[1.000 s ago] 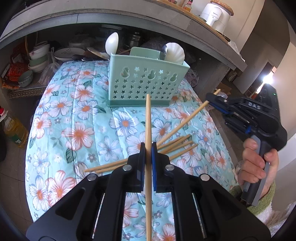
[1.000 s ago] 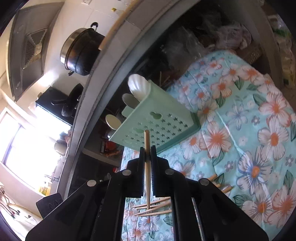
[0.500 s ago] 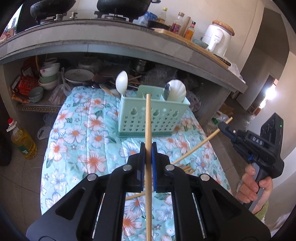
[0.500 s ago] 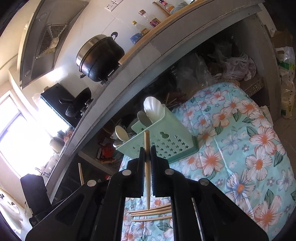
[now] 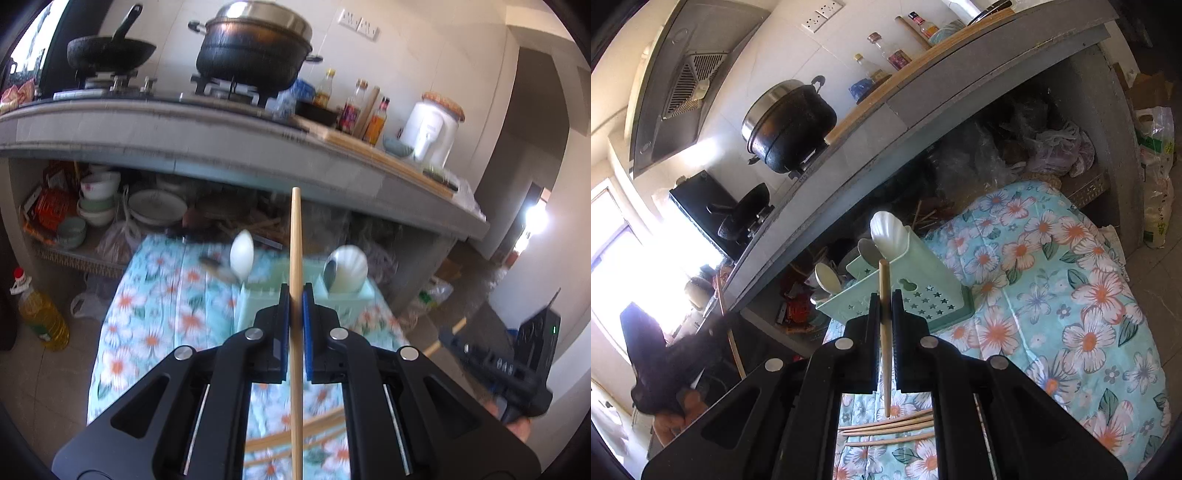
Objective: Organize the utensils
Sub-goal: 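Lower the chopstick into the mint holder and open the left tool while the right tool lifts its chopstick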
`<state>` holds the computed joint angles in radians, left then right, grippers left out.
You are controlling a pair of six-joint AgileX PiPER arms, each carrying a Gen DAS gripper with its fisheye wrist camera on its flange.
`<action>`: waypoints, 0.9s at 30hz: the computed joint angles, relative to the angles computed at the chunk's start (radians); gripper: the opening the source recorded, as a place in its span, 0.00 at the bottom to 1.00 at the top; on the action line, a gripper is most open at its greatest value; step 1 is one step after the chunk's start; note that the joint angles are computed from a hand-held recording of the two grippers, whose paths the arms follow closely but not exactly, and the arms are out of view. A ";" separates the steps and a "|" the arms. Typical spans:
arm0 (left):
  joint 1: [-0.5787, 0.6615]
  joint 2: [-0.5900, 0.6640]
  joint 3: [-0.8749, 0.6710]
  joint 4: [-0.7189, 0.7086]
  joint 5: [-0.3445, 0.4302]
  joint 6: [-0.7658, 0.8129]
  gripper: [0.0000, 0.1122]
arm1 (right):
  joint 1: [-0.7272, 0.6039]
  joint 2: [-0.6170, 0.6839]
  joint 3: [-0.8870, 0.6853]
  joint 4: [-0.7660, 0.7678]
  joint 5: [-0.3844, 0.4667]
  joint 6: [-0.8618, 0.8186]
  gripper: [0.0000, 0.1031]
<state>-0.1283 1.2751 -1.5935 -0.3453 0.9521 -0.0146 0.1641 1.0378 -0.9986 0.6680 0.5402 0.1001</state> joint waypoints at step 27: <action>-0.199 0.635 -0.551 0.550 -0.332 -0.497 0.05 | -0.095 0.060 -0.024 0.104 0.031 -0.092 0.06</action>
